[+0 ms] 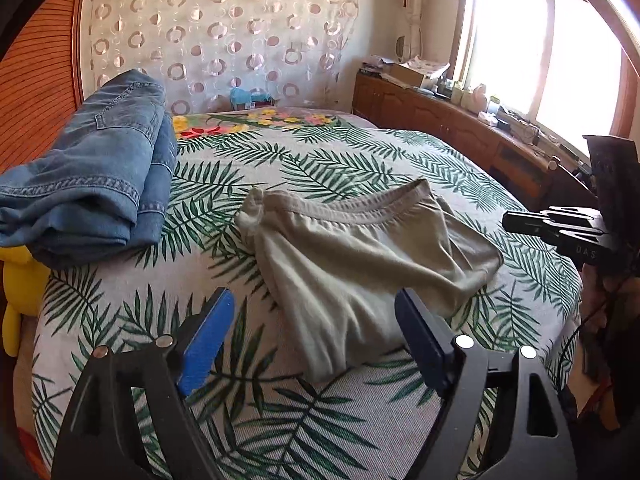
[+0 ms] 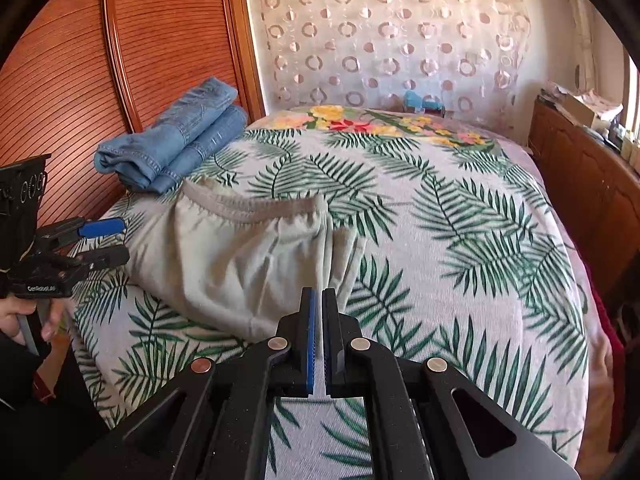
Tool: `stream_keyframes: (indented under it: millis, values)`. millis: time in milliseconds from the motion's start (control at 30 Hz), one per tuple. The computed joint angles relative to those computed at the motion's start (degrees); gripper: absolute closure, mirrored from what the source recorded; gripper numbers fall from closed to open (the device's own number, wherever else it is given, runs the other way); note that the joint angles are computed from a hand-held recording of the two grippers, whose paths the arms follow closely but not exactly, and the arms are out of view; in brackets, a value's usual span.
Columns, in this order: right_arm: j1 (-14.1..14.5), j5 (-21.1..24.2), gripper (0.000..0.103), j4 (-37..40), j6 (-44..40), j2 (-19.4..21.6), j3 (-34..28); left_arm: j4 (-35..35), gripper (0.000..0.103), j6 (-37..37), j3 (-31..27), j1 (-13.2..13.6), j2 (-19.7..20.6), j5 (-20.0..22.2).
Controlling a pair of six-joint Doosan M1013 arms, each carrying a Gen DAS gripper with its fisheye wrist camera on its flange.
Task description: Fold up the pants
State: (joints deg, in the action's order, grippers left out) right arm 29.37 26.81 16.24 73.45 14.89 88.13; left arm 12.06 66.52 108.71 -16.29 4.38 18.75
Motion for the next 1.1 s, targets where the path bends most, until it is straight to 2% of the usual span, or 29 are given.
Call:
stream_keyframes:
  millis: [67,133,200,267,400,433,767,833,933,1033,1100]
  values:
    - [0.0,0.5,0.097,-0.1,-0.5,0.7,-1.1,2.8,0.02,-2.7,-0.9,0.1,0.5,0.7]
    - [0.3,1.1,0.09,-1.4,0.4,1.7,-2.4,4.0,0.02,-3.4,-1.6,0.1,0.7,0.5]
    - [0.4,1.9,0.086,-2.4,0.7,2.7,-3.9,2.5,0.02,-1.9,-2.1,0.4,0.9,0.3]
    - [0.4,3.0,0.082,-0.1,-2.5,3.8,-5.5,1.0,0.02,0.0,-2.8,0.7,1.3,0.6]
    - [0.7,5.1,0.067,-1.7,-2.6,6.3,-9.2,0.3,0.02,1.8,-4.5,1.2,2.7,2.3]
    - [0.7,5.8,0.067,-1.5,-3.1,7.0,-10.1,-0.2,0.02,2.4,-4.8,1.4,2.9,2.6]
    - [0.1,13.7,0.067,1.8,-6.7,13.3,-18.9,-6.7,0.02,9.5,-7.6,3.0,5.6,5.6]
    - [-0.1,14.0,0.09,3.5,-8.6,13.8,-19.6,-8.0,0.02,11.0,-8.1,3.3,5.9,5.9]
    - [-0.6,13.2,0.096,6.1,-10.2,14.4,-20.3,-9.1,0.02,12.6,-8.6,3.5,6.2,6.1]
    - [-0.8,10.0,0.096,6.6,-9.6,14.3,-20.0,-10.3,0.02,14.2,-9.3,3.7,6.6,6.3]
    - [-0.8,9.8,0.096,5.4,-7.8,14.5,-20.3,-10.6,0.02,14.9,-9.7,3.9,7.0,6.6]
